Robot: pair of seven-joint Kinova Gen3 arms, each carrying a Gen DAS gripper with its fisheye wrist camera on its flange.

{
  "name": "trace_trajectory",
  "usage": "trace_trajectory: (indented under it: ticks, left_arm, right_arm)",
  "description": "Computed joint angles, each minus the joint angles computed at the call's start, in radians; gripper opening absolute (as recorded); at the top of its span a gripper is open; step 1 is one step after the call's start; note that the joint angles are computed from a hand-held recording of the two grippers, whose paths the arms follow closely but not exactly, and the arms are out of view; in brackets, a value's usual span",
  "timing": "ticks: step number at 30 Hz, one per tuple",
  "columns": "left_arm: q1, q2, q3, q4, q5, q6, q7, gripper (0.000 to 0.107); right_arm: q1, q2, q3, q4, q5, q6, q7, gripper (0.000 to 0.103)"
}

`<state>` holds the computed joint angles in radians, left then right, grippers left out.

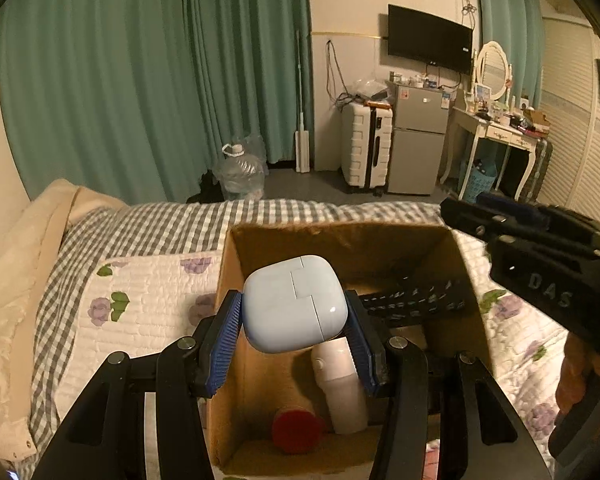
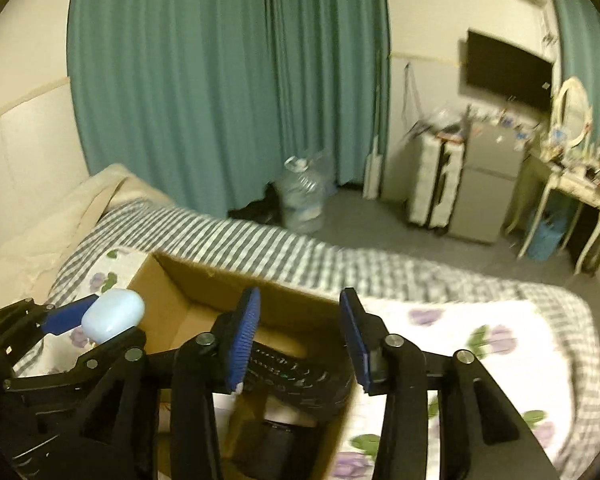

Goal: Organize rigid objects
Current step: 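Lower the remote into the box with the right tool while the left tool carries the earbud case, then release the earbud case into the box and pull both tools back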

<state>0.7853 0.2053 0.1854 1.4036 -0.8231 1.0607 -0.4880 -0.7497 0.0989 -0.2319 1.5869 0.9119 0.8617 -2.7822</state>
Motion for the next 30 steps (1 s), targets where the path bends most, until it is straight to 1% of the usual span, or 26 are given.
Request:
trace_trajectory:
  ticks: [2,7,9,11,15,16,17,18,19,20,22,23,25,28,30]
  left_arm:
    - [0.012,0.002,0.004,-0.018,-0.008,0.015,-0.002,0.051]
    - [0.021,0.029,-0.001,-0.056,0.004,0.02,-0.011,0.051]
    - [0.02,0.05,-0.01,-0.067,0.012,0.009,-0.018,0.051]
    - [0.025,0.068,-0.024,-0.073,0.015,0.002,-0.021,0.052]
    - [0.019,0.091,-0.048,-0.064,0.031,-0.052,-0.033,0.054]
    - [0.025,0.097,-0.055,-0.064,0.023,-0.053,-0.026,0.054]
    - [0.04,0.105,-0.068,-0.065,-0.001,-0.046,-0.01,0.061]
    - [0.053,0.109,-0.079,-0.063,-0.025,-0.042,0.005,0.064]
    - [0.068,0.109,-0.089,-0.053,-0.06,-0.044,0.028,0.065]
    - [0.078,0.107,-0.093,-0.046,-0.084,-0.041,0.044,0.068]
    - [0.085,0.1,-0.091,-0.039,-0.109,-0.038,0.054,0.069]
    - [0.089,0.093,-0.088,-0.037,-0.119,-0.031,0.06,0.069]
    - [0.092,0.082,-0.078,-0.037,-0.13,-0.015,0.059,0.069]
    - [0.108,0.063,-0.061,-0.042,-0.16,0.028,0.061,0.069]
    - [0.115,0.035,-0.044,-0.041,-0.173,0.045,0.066,0.069]
  right_arm:
    - [-0.014,-0.023,-0.009,0.003,0.022,0.039,-0.026,0.042]
    - [0.011,-0.06,-0.032,0.034,0.032,0.054,-0.062,0.042]
    - [0.032,-0.062,-0.031,0.049,0.023,0.034,-0.074,0.042]
    - [0.059,-0.068,-0.022,0.079,0.008,-0.011,-0.084,0.042]
    - [0.087,-0.054,-0.018,0.102,0.003,-0.043,-0.11,0.042]
    - [0.089,-0.054,-0.017,0.107,0.002,-0.047,-0.114,0.042]
    - [0.091,-0.051,-0.015,0.11,0.002,-0.052,-0.119,0.042]
    - [0.092,-0.049,-0.014,0.111,0.005,-0.056,-0.127,0.042]
    - [0.091,-0.047,-0.013,0.111,0.011,-0.051,-0.137,0.05]
    - [0.09,-0.049,-0.013,0.115,0.023,-0.043,-0.151,0.067]
    - [0.071,-0.049,-0.021,0.121,0.079,-0.004,-0.216,0.08]
    - [0.064,-0.055,-0.025,0.124,0.094,0.008,-0.234,0.08]
    - [0.059,-0.062,-0.035,0.114,0.088,0.036,-0.232,0.08]
    - [0.039,-0.069,-0.059,0.085,0.097,0.109,-0.217,0.08]
    - [0.013,-0.084,-0.082,0.058,0.106,0.177,-0.2,0.082]
